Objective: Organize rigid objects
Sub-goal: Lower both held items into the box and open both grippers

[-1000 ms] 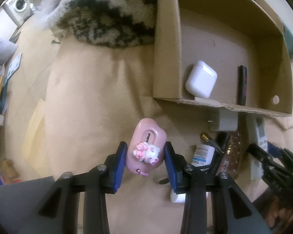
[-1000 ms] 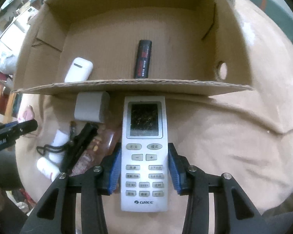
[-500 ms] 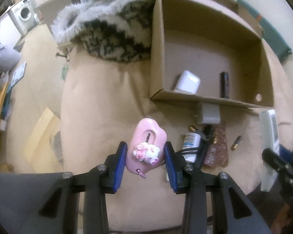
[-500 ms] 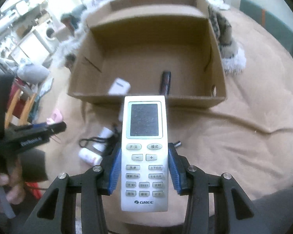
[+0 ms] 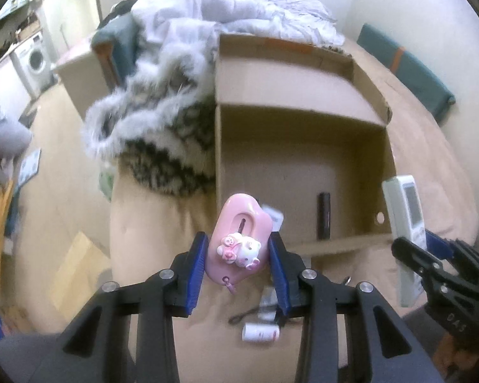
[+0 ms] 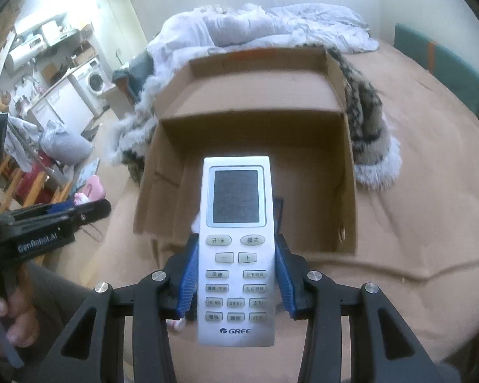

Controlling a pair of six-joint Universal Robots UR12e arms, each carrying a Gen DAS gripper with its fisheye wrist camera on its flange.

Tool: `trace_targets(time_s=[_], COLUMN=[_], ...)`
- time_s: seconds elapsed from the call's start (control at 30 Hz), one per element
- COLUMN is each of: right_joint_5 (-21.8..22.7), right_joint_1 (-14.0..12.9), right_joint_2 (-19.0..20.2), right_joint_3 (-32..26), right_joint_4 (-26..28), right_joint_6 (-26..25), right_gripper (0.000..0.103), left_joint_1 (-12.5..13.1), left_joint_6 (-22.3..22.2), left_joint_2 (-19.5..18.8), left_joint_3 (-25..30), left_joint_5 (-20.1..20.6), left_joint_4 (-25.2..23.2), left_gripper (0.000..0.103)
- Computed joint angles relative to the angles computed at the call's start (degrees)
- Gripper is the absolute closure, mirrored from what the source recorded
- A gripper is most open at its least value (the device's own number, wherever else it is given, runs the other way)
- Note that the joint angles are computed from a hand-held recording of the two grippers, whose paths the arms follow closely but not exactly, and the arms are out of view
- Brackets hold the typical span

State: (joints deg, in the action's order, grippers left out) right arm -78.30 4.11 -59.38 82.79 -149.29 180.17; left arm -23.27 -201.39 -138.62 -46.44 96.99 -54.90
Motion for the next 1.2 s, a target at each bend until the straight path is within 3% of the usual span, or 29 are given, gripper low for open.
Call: trace_targets(time_s=[0.23, 0.47, 0.57, 0.8, 0.9, 1.0, 1.2], right_joint_5=[1.3, -0.5, -1.4, -1.6, -2.0, -2.4, -3.2], right_joint_1=[-0.2, 0.0, 0.0, 0.0, 0.0, 0.0, 0.1], right_joint_2=[4.6, 10.3, 12.4, 14.9, 15.1, 15.3, 16.1], right_joint_3=[-6.5, -13.4, -15.7, -18.4, -18.6, -18.8, -20.3], right_joint_4=[2.6, 7.2, 7.9, 11.3, 12.6, 13.9, 17.5], right_joint_6=[0.6, 0.6, 0.7, 1.7, 1.8, 2.4, 3.6], right_gripper=[0.058, 0.058, 0.058, 0.058, 0.058, 0.058, 0.058], left_joint_1=[0.1, 0.4, 0.5, 0.7, 0.3, 0.3, -0.1], left_joint_6=[2.0, 3.9, 5.0, 7.9, 9.1, 9.8, 10.2], left_joint_2=[-5.8, -13.2, -15.4, -16.4, -15.8, -16.8, -17.9], left_joint_3=[9.7, 20.9, 23.5, 22.4, 20.3, 22.1, 23.6], left_joint_5=[1.1, 0.5, 0.6, -1.4, 0.4, -1.2, 1.1], left_joint_4=[-5.5, -12.6, -13.1, -9.0, -5.2, -6.7, -6.8], left_gripper=[0.068, 0.068, 0.068, 0.068, 0.068, 0.068, 0.068])
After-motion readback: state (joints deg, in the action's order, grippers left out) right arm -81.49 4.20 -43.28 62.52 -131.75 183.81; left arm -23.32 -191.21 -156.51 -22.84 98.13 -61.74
